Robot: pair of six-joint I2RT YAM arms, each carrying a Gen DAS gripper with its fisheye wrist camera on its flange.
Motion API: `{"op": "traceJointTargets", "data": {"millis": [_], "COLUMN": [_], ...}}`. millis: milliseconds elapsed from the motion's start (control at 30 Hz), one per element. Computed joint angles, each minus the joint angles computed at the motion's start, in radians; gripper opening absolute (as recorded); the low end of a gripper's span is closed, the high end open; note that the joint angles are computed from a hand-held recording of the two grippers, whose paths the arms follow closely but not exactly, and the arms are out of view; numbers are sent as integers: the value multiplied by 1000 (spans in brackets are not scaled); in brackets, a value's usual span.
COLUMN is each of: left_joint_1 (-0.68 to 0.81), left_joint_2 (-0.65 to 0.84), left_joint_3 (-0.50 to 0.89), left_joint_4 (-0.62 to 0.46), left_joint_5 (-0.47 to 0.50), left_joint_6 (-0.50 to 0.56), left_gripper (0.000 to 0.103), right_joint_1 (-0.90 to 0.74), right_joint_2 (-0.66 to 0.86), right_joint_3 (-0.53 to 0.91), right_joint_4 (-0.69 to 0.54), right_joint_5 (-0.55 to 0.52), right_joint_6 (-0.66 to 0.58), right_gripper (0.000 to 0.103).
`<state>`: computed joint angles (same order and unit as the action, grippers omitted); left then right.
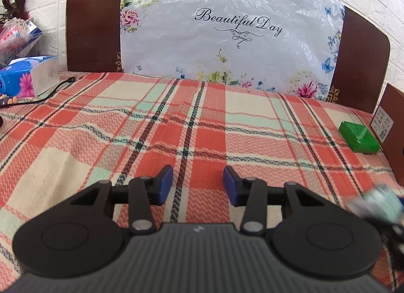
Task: Organize objects
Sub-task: 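Grasp the green-and-white mint packet with the right tool, then hold the mint packet in the right tool while the left tool grasps it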
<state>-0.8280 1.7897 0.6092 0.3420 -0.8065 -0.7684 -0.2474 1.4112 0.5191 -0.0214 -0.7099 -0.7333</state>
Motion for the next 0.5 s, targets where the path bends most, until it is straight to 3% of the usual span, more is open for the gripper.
{"op": "traceJointTargets", "data": {"millis": [167, 333, 400, 500], "left_joint_1": [-30, -88, -120, -200], "left_joint_2": [13, 24, -26, -123], "left_joint_3": [55, 162, 182, 160], "left_joint_4": [-123, -387, -476, -413], "left_joint_5": [-45, -91, -26, 85], "left_joint_6": [-24, -154, -270, -280], "left_gripper": [51, 52, 50, 50], "right_joint_1": [-295, -492, -553, -636], "right_joint_2": [-109, -99, -88, -76], "right_joint_3": [-55, -32, -11, 14], "right_joint_4": [-197, -331, -411, -531], "right_joint_5": [-106, -164, -207, -268], "right_joint_6": [-179, -314, -420, -570], "right_gripper": [49, 58, 60, 63]}}
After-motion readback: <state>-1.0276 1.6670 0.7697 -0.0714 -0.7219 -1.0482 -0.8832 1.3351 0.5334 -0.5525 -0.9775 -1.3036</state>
